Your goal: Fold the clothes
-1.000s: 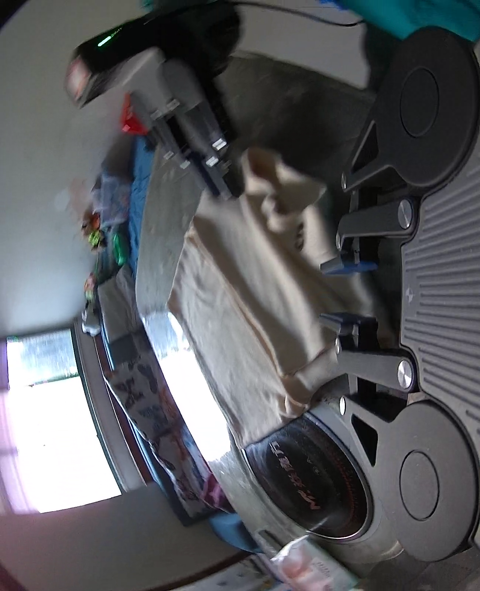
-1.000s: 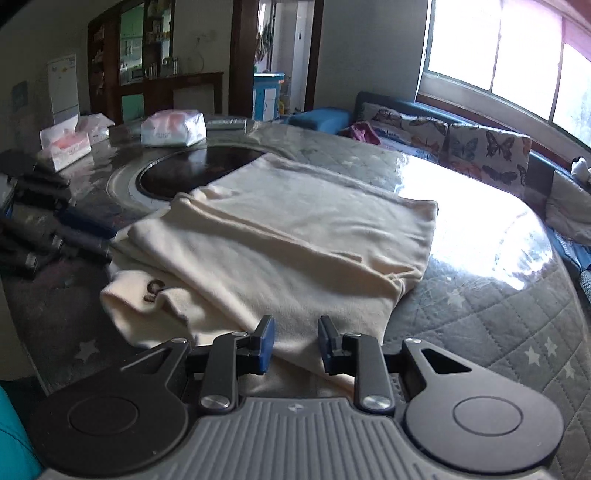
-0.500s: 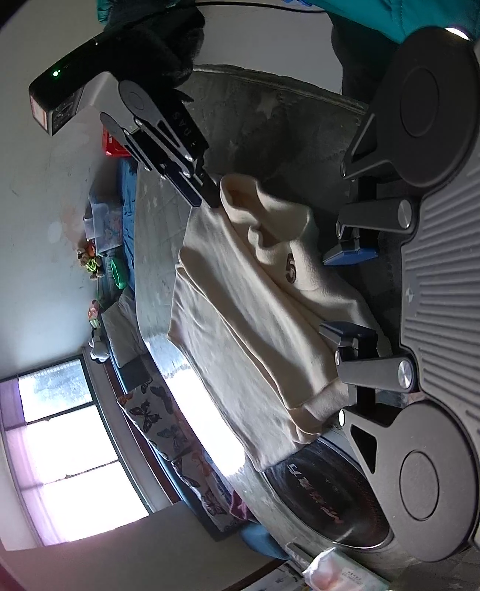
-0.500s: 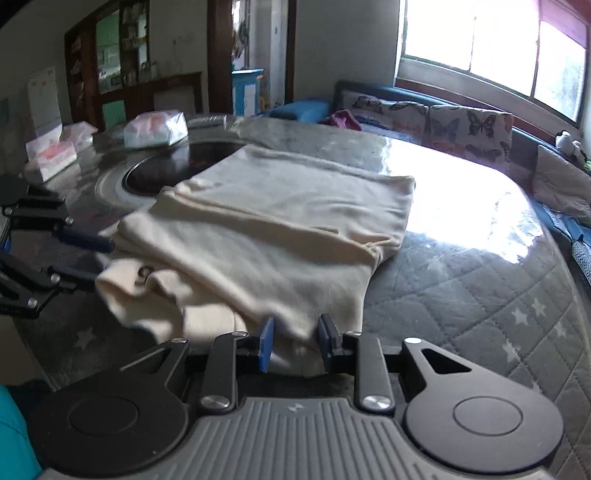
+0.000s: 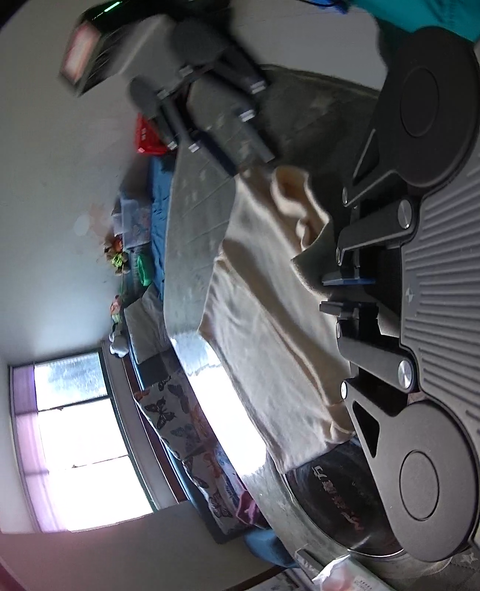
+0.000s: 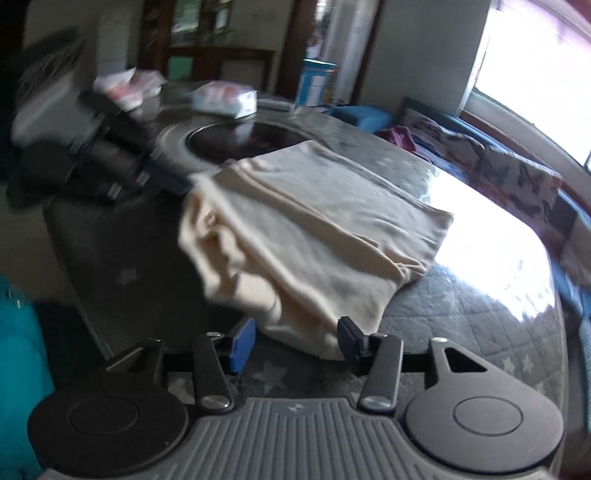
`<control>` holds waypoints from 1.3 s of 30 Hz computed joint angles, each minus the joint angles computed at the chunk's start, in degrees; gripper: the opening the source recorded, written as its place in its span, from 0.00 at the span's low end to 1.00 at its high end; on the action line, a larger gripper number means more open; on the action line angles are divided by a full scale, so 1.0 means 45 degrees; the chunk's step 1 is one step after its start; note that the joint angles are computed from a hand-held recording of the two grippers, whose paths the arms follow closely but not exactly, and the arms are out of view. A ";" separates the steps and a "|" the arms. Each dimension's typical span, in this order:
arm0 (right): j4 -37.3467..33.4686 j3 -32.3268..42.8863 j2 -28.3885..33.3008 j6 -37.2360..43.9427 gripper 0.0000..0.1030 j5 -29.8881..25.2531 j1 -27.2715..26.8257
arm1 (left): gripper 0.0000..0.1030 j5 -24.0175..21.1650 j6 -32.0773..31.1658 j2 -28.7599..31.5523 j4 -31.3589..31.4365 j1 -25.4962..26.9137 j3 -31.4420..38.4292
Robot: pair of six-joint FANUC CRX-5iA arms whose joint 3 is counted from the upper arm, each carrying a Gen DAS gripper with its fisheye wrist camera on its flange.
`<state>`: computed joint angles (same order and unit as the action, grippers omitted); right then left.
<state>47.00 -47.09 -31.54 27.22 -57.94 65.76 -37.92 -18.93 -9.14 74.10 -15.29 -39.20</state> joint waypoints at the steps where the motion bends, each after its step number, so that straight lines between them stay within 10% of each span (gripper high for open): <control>1: 0.0088 -0.0054 0.0067 0.0239 0.57 0.0045 0.0057 | 0.08 -0.0107 0.0302 0.0102 -0.0079 0.0055 0.0157; 8: 0.1495 -0.0644 0.0579 0.0238 0.55 0.1625 -0.0765 | 0.08 -0.0451 0.2095 0.0870 -0.0696 0.0213 0.1114; 13: 0.0456 -0.0220 0.0712 0.0362 0.18 0.3261 -0.2011 | 0.09 -0.0564 0.2597 0.1087 -0.1034 0.0366 0.1324; 16: -0.0285 0.0152 0.0748 0.0423 0.12 0.3827 -0.2645 | 0.13 -0.0654 0.2249 0.0958 -0.0987 0.0528 0.1135; 31: 0.0208 0.0087 0.0584 -0.0748 0.09 0.4552 -0.3374 | 0.09 0.0687 -0.1030 -0.0070 0.0051 0.0342 -0.0554; 39: 0.2583 -0.0802 -0.0262 -0.3107 0.09 0.3917 -0.2466 | 0.04 -0.0313 -0.1236 -0.0642 0.0496 0.0774 -0.0772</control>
